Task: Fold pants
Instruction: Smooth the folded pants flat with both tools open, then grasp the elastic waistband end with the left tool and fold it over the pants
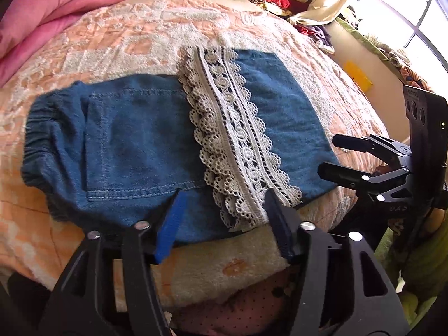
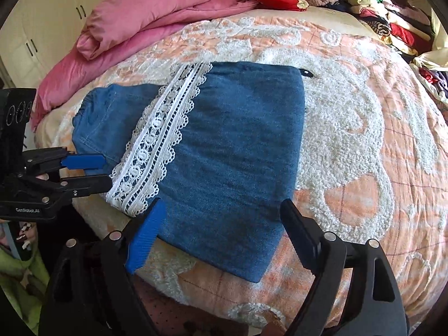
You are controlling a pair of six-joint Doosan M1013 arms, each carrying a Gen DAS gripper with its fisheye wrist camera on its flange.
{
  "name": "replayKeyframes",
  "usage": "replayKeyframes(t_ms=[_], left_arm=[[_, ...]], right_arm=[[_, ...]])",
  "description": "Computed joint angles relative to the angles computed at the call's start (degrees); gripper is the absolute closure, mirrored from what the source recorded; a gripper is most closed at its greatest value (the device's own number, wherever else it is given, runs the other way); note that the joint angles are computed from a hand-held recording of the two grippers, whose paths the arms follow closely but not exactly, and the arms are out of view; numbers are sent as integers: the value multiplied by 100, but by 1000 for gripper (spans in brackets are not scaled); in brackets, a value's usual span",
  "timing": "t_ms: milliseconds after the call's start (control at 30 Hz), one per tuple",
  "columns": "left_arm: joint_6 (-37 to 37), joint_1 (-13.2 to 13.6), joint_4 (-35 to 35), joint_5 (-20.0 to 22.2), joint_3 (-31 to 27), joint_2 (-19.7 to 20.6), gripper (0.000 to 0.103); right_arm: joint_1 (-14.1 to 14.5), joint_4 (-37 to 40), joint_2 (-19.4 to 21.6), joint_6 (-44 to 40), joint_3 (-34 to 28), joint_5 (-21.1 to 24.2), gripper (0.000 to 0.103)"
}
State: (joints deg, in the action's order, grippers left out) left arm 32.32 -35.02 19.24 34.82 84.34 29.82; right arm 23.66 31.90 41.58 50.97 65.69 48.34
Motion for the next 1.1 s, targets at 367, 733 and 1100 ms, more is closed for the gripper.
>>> replayKeyframes(t_ms=[367, 733, 1100], left_arm=[[-575, -71, 768, 307, 40, -127, 10], [-1463, -48, 1394, 464, 372, -371, 10], [-2474, 85, 1830, 297, 955, -720, 10]], right_arm=[[13, -108, -41, 263, 4, -198, 12], [41, -90, -80, 226, -117, -224, 12], [181, 140, 28, 8, -588, 93, 12]])
